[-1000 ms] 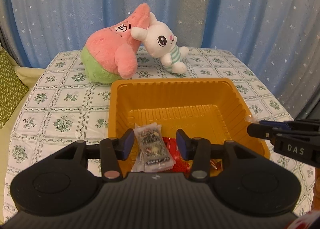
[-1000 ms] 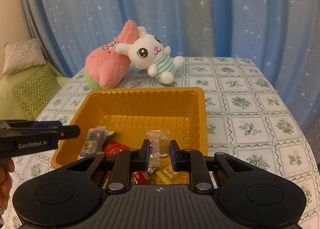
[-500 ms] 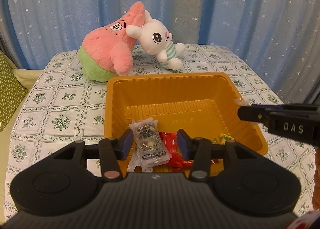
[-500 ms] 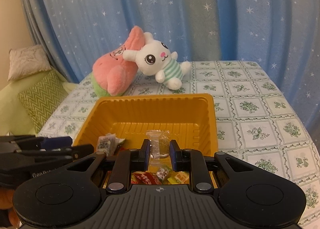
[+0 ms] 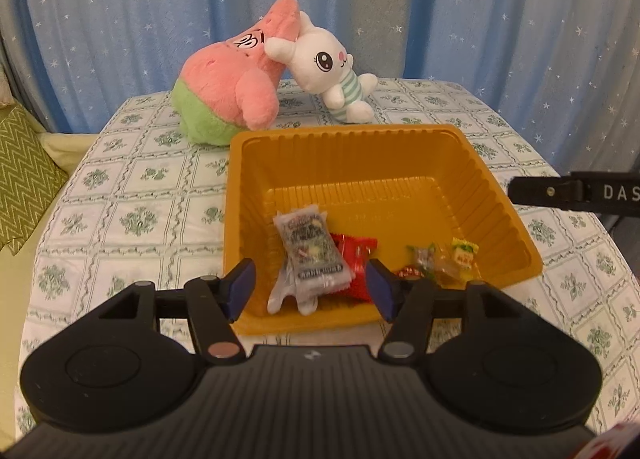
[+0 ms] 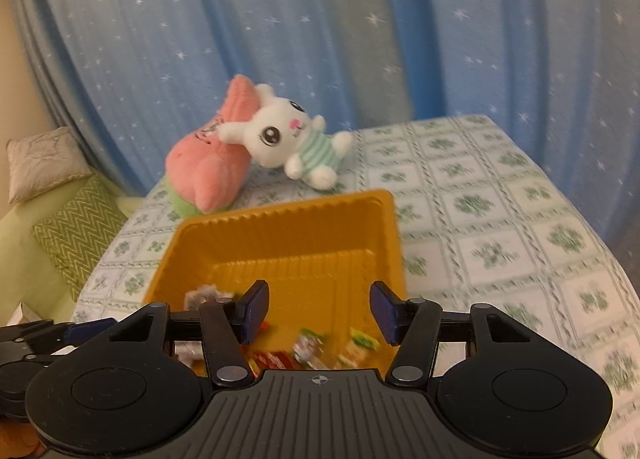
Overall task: Organize snacks
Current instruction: 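Move both tools back toward the two remaining red snacks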
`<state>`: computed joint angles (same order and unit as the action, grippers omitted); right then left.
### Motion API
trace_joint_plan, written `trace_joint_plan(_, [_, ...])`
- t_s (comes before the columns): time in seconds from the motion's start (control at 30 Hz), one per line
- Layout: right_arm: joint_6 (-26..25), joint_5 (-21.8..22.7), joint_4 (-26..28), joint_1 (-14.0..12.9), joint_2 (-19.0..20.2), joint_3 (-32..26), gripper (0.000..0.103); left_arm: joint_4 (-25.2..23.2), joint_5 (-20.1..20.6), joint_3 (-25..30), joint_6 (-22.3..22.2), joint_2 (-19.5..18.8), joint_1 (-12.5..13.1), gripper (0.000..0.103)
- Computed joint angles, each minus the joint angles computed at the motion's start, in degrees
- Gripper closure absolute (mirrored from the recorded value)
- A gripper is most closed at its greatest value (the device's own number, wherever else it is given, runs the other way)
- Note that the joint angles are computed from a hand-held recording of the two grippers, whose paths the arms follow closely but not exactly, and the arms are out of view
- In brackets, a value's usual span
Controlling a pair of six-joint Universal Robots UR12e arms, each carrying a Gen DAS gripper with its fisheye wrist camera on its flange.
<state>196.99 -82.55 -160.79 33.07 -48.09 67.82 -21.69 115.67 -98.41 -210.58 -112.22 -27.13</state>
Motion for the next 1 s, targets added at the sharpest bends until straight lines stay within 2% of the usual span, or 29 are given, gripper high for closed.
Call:
trace_joint_plan(0.3, [0.98,-1.9,-1.16,0.37,-5.59,8.87,0.047,-1.11,0.62,-2.43,-5.03,2.26,-2.47,0.038])
trace_joint_plan(0.57, [0.08,-2.54,-3.01,1.49,-10.81,16.13,0.047,-3.02,1.92,-4.47,-11.86,4.87,-5.41,0.032])
trace_joint_plan(0.7, [0.52,-3.0,-3.98,2.05,-13.23,19.25,0.047,-3.61,3.35,-5.47,-13.71,6.2,-7.18,0.029])
trace_joint_plan(1.0, [1.24,-4.59,-4.96,3.49,-17.89,25.32,0.047,-5.87,7.7,-7.23,-18.18,8.82,-10.98,0.027])
